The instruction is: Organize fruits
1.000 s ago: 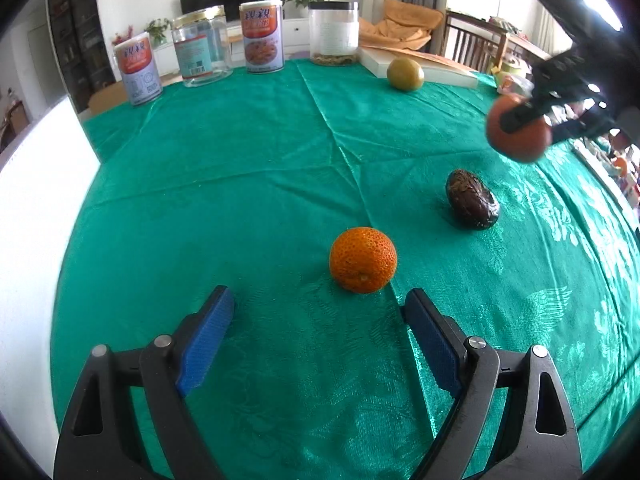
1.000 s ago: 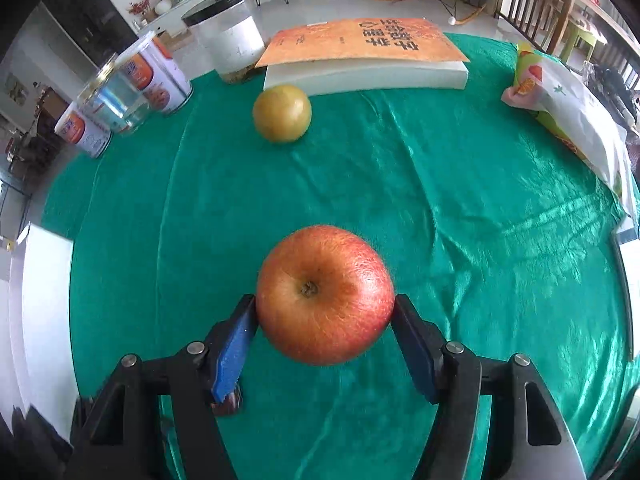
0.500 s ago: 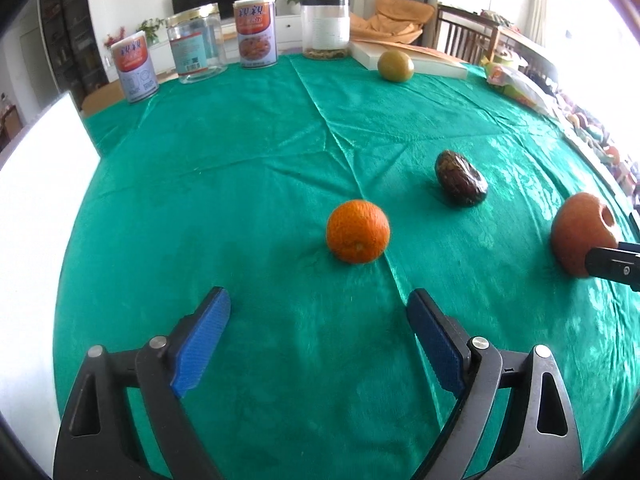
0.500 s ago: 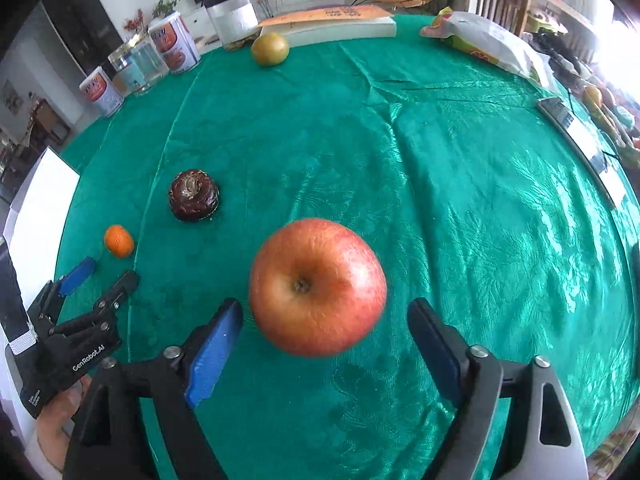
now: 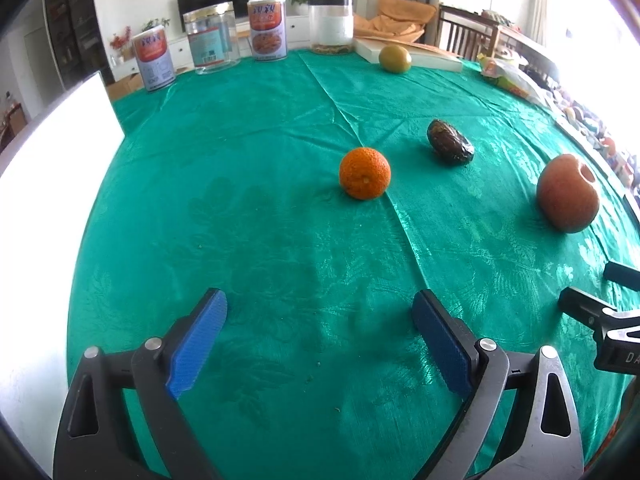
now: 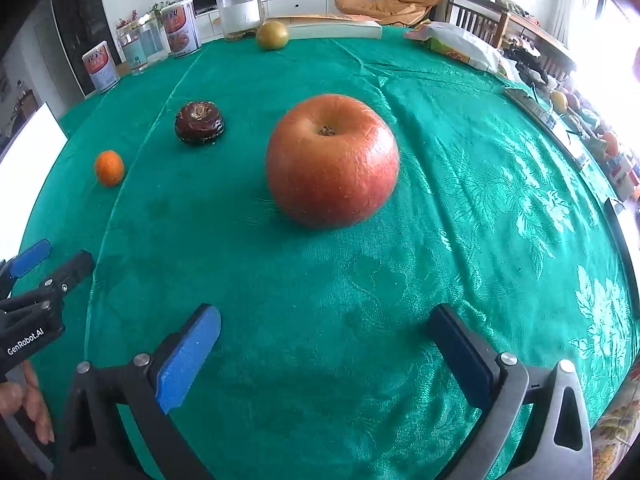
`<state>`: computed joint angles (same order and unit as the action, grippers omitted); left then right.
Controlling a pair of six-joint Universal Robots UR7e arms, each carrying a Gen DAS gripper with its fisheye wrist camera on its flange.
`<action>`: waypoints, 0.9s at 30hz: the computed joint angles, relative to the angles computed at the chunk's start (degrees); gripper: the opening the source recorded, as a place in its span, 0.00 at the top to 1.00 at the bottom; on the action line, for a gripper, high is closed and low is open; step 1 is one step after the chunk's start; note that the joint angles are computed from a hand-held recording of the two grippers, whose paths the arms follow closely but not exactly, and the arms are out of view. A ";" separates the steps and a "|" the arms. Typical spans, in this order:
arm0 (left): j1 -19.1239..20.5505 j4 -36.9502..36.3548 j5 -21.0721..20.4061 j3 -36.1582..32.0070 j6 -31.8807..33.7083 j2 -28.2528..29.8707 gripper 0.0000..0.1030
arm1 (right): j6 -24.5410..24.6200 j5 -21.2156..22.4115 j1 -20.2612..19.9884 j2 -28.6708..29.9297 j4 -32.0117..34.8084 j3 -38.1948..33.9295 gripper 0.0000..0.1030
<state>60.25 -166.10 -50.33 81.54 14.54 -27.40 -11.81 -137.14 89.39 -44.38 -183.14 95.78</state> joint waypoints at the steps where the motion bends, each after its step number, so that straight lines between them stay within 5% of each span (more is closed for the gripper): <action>1: -0.01 0.02 0.01 0.00 -0.01 -0.01 0.07 | 0.04 -0.05 0.02 0.06 0.11 -0.14 0.00; 27: -0.03 -0.04 0.02 0.05 -0.04 0.02 0.07 | -2.02 0.57 -0.12 0.54 -2.95 0.47 0.00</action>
